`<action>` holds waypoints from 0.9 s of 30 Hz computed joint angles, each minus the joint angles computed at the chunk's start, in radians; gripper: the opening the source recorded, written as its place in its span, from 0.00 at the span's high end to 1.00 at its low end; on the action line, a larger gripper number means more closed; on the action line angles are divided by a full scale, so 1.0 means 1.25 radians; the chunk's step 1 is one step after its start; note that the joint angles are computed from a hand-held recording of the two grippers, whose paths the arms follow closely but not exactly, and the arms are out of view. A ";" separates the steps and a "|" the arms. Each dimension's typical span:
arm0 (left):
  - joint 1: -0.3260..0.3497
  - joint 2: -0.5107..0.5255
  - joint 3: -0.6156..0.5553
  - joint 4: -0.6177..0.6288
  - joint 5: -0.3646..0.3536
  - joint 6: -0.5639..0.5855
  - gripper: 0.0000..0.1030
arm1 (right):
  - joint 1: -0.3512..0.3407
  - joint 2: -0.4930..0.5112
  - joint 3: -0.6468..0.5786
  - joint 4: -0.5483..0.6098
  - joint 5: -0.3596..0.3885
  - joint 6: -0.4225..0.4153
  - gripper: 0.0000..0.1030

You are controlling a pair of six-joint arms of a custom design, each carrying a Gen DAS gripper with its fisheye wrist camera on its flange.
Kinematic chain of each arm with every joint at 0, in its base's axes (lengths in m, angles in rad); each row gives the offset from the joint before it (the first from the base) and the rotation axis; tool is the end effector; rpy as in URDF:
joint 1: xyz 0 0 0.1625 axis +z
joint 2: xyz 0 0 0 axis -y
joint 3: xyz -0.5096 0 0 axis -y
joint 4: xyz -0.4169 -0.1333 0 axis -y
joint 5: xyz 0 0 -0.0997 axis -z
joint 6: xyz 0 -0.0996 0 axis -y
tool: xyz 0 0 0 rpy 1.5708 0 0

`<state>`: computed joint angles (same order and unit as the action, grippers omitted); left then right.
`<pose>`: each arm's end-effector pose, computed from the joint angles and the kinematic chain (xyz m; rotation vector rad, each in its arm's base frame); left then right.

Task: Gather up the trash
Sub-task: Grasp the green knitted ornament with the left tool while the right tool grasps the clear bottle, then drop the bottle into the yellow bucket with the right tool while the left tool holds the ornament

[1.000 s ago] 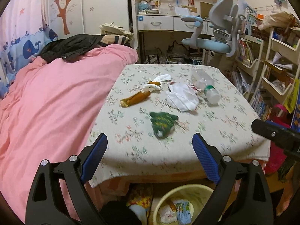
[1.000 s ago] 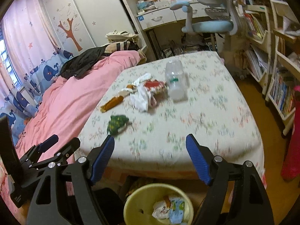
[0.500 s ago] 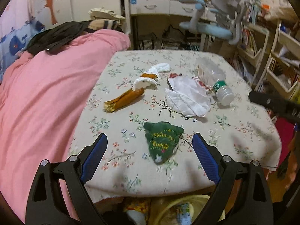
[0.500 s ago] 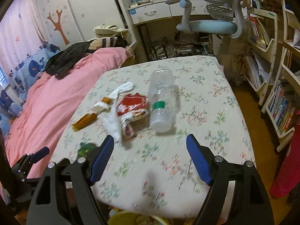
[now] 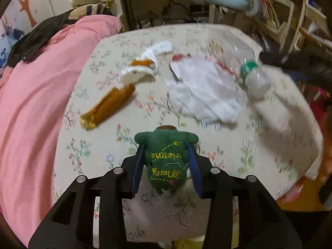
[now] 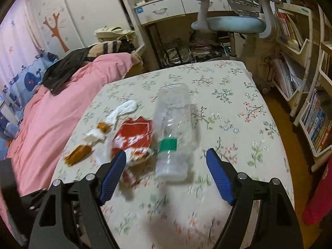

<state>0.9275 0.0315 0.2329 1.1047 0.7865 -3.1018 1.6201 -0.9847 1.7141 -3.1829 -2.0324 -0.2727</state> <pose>-0.3338 -0.7848 -0.0515 0.7087 2.2934 -0.5265 0.1246 -0.7196 0.3296 0.1214 -2.4058 1.0613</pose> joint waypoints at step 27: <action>-0.001 -0.177 0.256 -0.258 0.044 -0.009 0.62 | -0.044 0.038 -0.107 0.083 0.034 0.070 0.44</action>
<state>0.9268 -0.1902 0.5523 0.7827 0.8413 -3.1129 1.5650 -0.9375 1.5801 -3.0793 -1.9896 -0.1854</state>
